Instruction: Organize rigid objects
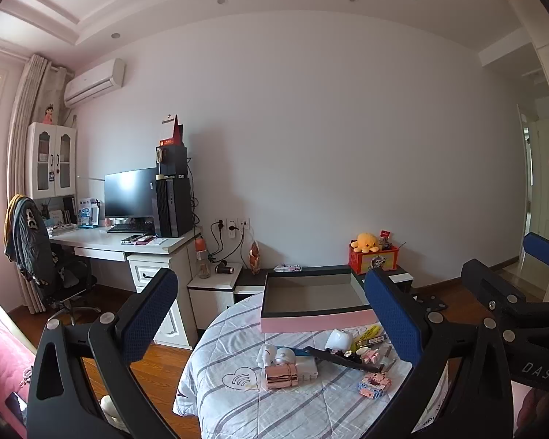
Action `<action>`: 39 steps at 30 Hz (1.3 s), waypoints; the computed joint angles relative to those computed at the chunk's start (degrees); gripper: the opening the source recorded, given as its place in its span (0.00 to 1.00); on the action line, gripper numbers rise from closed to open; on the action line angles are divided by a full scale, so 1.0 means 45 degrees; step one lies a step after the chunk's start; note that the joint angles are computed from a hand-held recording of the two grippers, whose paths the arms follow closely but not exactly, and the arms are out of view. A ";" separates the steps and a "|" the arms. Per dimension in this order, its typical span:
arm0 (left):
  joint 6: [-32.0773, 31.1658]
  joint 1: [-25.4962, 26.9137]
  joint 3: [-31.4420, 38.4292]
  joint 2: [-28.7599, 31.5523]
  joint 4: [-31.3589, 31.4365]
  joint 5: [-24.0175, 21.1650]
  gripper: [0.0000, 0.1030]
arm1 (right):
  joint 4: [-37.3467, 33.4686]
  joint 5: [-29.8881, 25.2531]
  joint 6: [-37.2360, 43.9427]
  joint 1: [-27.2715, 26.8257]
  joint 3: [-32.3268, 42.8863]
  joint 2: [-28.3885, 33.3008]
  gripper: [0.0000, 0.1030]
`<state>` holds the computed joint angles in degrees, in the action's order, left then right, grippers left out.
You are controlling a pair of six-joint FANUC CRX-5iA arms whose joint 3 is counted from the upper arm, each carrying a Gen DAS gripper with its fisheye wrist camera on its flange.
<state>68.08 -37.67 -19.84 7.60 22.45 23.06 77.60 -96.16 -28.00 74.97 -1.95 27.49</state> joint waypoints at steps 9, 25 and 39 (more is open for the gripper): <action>0.0323 0.0129 0.0336 0.0076 -0.0263 -0.0257 1.00 | 0.0291 0.0061 0.0272 -0.0233 0.0150 0.0021 1.00; 0.0072 0.0098 0.1537 0.0875 -0.0161 -0.0403 1.00 | 0.0566 0.0078 0.0359 -0.0787 0.0021 -0.0087 1.00; -0.1264 -0.0200 0.1705 0.1368 0.1394 -0.0221 1.00 | 0.0419 0.0456 0.0364 -0.1029 -0.0095 -0.0197 1.00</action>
